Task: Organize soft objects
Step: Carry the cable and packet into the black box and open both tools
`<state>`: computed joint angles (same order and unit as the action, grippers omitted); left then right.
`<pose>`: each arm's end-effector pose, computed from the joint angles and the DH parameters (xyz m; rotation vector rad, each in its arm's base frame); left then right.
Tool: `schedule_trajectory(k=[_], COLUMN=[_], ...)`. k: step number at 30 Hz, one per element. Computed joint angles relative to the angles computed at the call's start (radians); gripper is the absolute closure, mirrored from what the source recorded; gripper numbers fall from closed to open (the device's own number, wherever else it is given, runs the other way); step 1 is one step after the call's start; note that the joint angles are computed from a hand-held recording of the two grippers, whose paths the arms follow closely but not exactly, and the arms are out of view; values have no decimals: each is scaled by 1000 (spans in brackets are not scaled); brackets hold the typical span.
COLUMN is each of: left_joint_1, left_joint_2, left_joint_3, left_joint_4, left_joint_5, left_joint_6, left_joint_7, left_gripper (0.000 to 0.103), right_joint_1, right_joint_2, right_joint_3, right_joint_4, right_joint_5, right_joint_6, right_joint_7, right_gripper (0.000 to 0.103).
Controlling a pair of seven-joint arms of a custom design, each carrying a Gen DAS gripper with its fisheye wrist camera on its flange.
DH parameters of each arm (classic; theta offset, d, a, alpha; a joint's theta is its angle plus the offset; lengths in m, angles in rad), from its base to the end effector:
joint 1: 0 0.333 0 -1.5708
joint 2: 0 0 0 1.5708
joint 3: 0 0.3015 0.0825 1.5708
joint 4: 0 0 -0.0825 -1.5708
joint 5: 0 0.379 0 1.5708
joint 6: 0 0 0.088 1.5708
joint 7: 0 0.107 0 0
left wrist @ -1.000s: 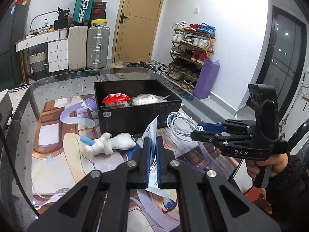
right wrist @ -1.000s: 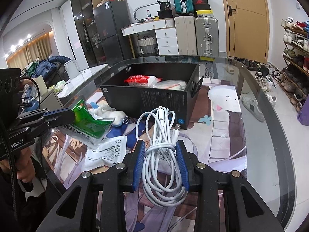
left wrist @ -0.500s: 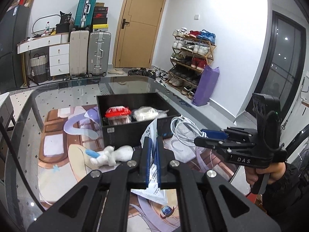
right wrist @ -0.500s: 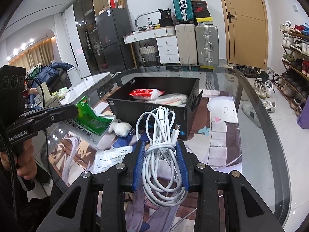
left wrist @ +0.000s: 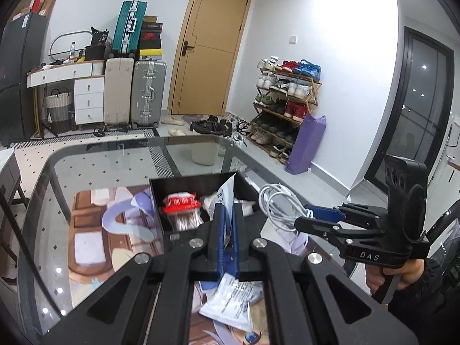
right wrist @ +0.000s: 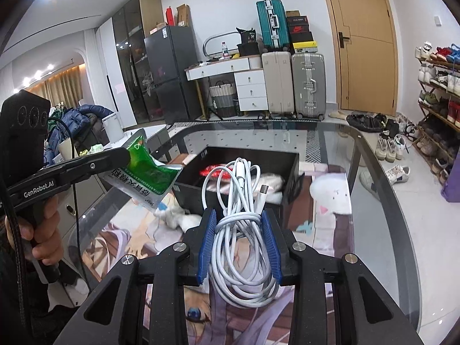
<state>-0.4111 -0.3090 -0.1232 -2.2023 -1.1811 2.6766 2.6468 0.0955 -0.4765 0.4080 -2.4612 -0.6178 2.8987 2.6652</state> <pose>0.4458 -0.2378 0.5715 -1.0333 2.3343 -1.5290 0.3766 0.2679 0.5309 -1.5899 1.6004 -0.6956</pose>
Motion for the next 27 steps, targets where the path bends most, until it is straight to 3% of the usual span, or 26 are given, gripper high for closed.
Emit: schedule_trajectory(k=[13, 27], left_joint_1=[43, 80], left_joint_2=[129, 272], left_joint_3=[-27, -108], left_joint_4=[148, 222], left_joint_5=[10, 146], left_joint_6=[0, 98], left_joint_7=[10, -60], left_gripper=[101, 101], right_joint_1=[7, 99], right_joint_2=[137, 317], right_joint_3=[-41, -195], right_joint_4=[146, 282], right_joint_5=[-69, -100], right_joint_6=[-21, -1], right_joint_7=[-20, -112], right_gripper=[70, 70])
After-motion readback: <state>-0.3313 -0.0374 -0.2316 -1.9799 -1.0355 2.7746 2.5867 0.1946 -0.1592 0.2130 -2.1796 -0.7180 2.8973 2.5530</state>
